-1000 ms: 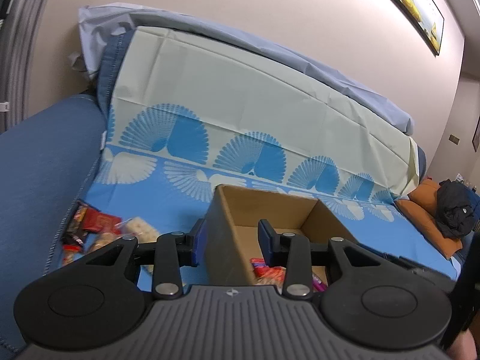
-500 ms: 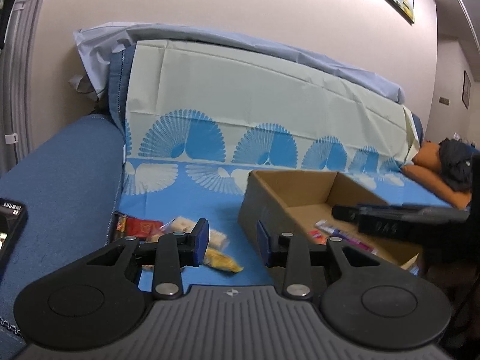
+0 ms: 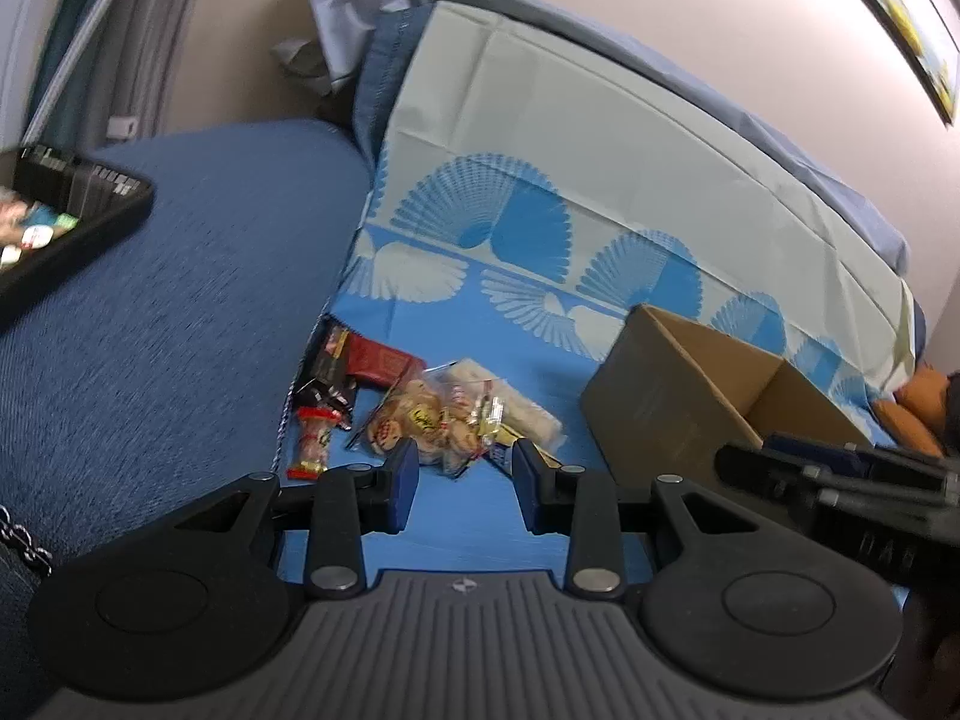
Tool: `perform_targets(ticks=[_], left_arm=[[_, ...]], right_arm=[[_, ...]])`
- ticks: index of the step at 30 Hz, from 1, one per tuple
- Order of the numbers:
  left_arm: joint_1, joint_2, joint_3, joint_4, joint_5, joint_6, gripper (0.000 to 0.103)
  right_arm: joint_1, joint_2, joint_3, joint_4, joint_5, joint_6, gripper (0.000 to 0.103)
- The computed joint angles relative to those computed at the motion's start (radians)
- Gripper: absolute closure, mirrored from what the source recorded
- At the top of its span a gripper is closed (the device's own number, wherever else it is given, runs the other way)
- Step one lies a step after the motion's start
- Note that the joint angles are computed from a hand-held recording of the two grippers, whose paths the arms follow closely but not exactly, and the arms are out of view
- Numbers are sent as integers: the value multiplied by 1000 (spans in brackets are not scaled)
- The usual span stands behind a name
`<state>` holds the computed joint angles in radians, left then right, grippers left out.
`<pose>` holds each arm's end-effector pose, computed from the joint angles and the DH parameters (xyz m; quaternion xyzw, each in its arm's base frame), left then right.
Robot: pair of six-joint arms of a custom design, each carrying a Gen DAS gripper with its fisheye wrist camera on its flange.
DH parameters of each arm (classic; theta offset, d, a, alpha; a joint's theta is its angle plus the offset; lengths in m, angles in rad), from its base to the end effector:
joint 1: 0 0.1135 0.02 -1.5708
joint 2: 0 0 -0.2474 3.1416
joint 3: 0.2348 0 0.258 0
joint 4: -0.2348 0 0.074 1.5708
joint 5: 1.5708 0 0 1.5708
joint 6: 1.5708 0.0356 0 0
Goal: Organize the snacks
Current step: 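Move both grippers back to the snack pile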
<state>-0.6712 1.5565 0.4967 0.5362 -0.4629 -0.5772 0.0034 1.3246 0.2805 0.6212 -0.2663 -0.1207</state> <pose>0.2317 -0.1637 0.1184 -0.0750 0.8474 -0.1232 0.5110 0.2365 0.0102 0.1222 -0.1235 0.8263 0.0797 0.5438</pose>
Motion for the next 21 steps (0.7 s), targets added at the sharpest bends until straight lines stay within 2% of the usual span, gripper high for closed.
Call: perform_targets(ticks=[4,8,11,16,21], left_arm=[[28,1,-21,42,18,-25,65],[14,-10,-39,77,-17,-18,65],[-8,-20,-63,119,-72,-11,65],[-28,-50,-98,159,-125,0,65],[-25,-65,-123,201,-119,12,65]], right_arm=[[80,64,7,52,64,-33,57],[155,109,-19,162,167,-83,57],[182,150,1,181,196,-89,57],[242,315,177,100,292,-72,54],[284,505,411,-30,377,-49,42]])
